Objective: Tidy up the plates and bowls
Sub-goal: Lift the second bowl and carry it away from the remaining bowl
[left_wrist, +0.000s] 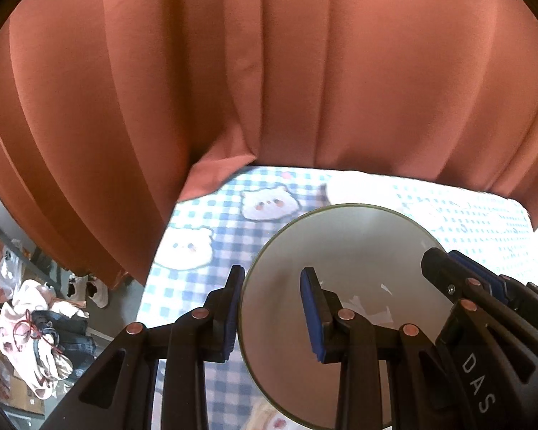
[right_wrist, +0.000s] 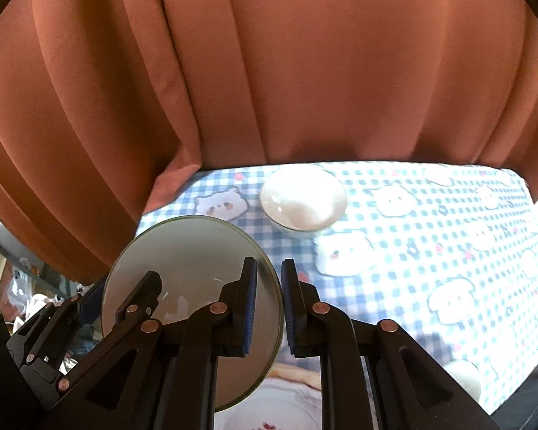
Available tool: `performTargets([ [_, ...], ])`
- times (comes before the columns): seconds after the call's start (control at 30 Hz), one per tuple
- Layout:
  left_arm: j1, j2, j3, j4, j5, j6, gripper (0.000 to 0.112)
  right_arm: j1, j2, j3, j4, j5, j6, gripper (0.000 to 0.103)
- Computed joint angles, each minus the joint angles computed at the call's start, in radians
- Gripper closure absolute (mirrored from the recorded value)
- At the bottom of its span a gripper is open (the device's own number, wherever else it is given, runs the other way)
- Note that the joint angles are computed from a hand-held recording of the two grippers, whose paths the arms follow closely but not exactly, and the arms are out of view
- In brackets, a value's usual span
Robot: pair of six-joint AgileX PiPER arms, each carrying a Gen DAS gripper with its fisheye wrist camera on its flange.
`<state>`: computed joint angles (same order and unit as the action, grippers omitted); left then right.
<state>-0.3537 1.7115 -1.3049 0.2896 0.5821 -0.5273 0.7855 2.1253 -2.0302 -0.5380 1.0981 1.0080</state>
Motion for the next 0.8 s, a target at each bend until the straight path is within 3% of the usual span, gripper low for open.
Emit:
performTargets([
  [0.3, -0.111, -0.068, 0.065, 0.035, 0.017, -0.08, 0.081, 0.048, -0.168, 0.239, -0.063, 0.015, 0.134, 0.086],
  [0.5, -0.23, -0.089, 0.079, 0.168, 0.06, -0.257, 0.081, 0.047, -0.314, 0.448, -0.093, -0.045, 0.197, 0.086],
  [0.8, -0.423, -0.032, 0.001, 0.287, 0.195, -0.465, 0.081, -0.027, -0.519, 0.716, -0.074, -0.155, 0.173, 0.086],
])
